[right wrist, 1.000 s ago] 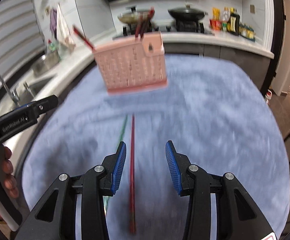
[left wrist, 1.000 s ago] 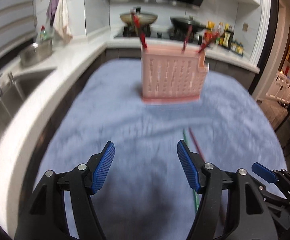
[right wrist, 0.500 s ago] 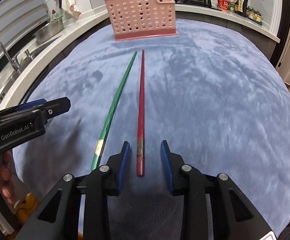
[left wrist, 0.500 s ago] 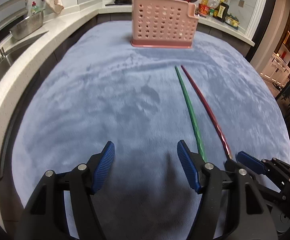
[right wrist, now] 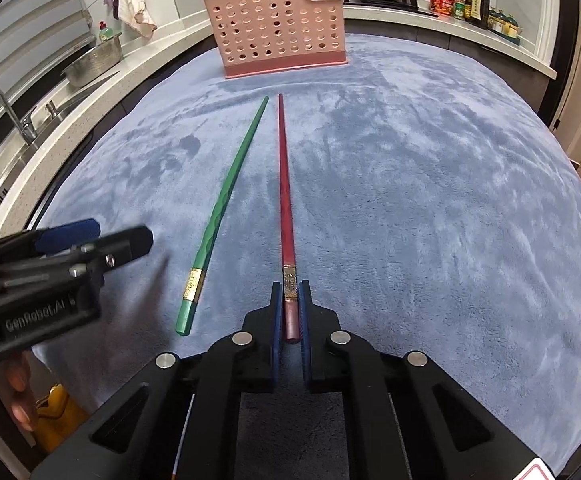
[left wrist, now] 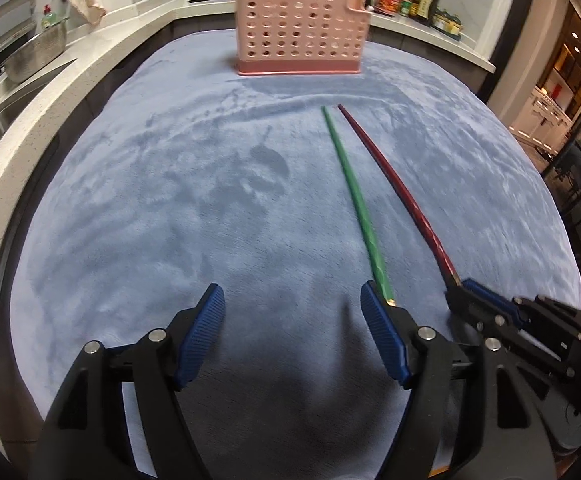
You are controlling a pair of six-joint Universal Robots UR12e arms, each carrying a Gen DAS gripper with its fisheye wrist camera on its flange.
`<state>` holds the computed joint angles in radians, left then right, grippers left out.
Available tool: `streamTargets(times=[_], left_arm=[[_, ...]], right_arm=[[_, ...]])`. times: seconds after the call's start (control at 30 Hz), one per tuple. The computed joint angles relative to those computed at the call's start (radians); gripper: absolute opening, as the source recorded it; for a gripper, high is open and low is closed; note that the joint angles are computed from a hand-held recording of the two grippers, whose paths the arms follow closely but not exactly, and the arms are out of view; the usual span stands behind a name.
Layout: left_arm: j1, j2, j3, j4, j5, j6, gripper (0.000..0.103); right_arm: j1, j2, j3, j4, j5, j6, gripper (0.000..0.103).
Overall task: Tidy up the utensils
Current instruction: 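Grasp the red chopstick with the right tool while the left tool grasps the green chopstick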
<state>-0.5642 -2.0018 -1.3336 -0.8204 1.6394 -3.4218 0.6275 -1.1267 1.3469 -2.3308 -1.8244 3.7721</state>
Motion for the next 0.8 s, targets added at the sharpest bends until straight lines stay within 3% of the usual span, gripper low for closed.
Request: streamTargets(times=[0.23, 0.43, 0.63, 0.8], left_arm=[[-0.015, -0.012, 0.011, 0.006, -0.063, 0.095, 0.067], [-0.018, -0.028, 0.024, -0.027, -0.085, 0.102, 0.064], [-0.018, -0.027, 0.015, -0.017, -0.073, 0.096, 0.045], [-0.009, -0.018, 0.001, -0.008, -0.078, 0.086, 0.014]], right_arm=[[-0.008, -0.013, 0.021, -0.017, -0.010, 0.049, 0.007], [-0.011, -0.022, 0.035, -0.020, -0.007, 0.076, 0.007], [-0.011, -0.025, 0.041, -0.018, -0.003, 0.080, 0.007], [-0.010, -0.024, 0.039, -0.022, -0.001, 0.071, 0.007]])
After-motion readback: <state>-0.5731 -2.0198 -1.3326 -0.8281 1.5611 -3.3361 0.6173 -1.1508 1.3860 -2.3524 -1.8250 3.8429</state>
